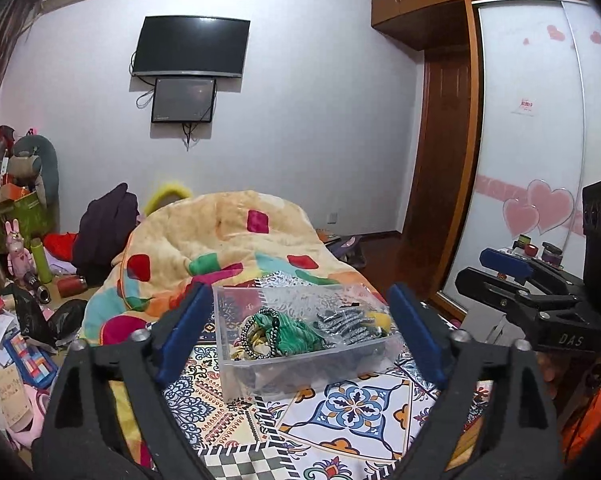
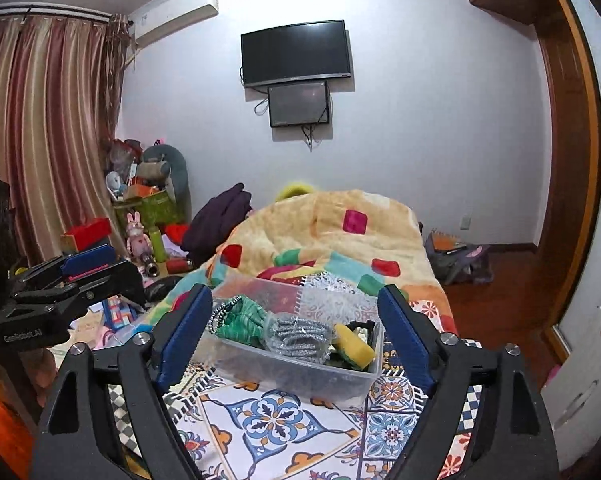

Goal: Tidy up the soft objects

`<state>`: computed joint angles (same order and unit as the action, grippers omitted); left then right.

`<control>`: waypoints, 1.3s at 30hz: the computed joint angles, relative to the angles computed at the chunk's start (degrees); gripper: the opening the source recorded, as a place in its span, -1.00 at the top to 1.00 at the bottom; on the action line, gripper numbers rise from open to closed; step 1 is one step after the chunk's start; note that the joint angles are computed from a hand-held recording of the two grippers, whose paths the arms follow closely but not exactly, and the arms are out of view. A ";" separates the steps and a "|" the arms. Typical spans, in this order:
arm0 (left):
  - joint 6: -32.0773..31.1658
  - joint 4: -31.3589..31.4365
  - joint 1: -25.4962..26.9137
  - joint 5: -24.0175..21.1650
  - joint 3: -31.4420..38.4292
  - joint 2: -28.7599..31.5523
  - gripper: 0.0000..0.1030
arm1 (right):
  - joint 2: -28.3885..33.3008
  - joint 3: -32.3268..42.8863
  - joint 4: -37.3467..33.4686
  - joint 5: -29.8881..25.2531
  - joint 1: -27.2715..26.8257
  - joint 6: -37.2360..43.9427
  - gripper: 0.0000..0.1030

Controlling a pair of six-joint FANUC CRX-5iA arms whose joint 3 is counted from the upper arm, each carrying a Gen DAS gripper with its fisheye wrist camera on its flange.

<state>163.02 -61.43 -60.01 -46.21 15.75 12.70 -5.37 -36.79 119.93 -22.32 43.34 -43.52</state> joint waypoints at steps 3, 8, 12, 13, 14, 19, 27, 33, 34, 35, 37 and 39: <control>0.56 -0.96 -0.69 -0.82 0.13 0.08 -0.91 | -0.12 -0.46 0.64 -0.71 0.21 -0.72 -0.74; 0.91 -1.00 -0.77 -0.88 0.07 0.20 -0.97 | 0.13 -0.78 0.78 -2.34 0.90 -0.67 -0.91; 1.05 -1.49 -1.05 -1.74 0.21 0.47 -0.98 | -0.05 -1.28 2.54 -2.88 0.84 -2.05 -0.99; 1.09 -1.51 -1.05 -1.74 0.18 0.49 -0.98 | -0.02 -1.22 2.82 -2.67 0.68 -2.20 -0.99; 1.14 -1.47 -1.02 -1.70 0.13 0.50 -0.98 | -0.01 -1.23 3.00 -2.62 0.61 -2.29 -0.99; 0.74 -1.25 -0.97 -1.72 0.21 0.61 -0.98 | 0.11 -1.25 3.15 -2.57 0.56 -2.27 -0.99; 0.49 -1.27 -1.04 -1.86 0.59 0.92 -0.98 | -0.19 -1.48 3.95 -2.15 0.22 -3.03 -0.99; 0.47 -1.25 -1.03 -1.83 0.58 0.92 -0.98 | -0.34 -1.59 4.32 -2.26 0.30 -3.39 -0.99; 0.45 -1.21 -1.02 -1.86 0.59 0.92 -0.98 | -0.32 -1.61 3.99 -2.38 0.44 -3.16 -0.99; 0.50 -1.27 -1.07 -1.92 0.59 0.92 -0.98 | -0.32 -1.61 3.99 -2.38 0.44 -3.16 -0.99; 0.50 -1.28 -1.04 -1.87 0.59 0.92 -0.99 | -0.34 -1.61 4.11 -2.29 0.38 -3.28 -0.99; 0.53 -1.19 -0.99 -1.81 0.60 0.91 -0.99 | -0.34 -1.60 4.09 -2.30 0.37 -3.22 -0.99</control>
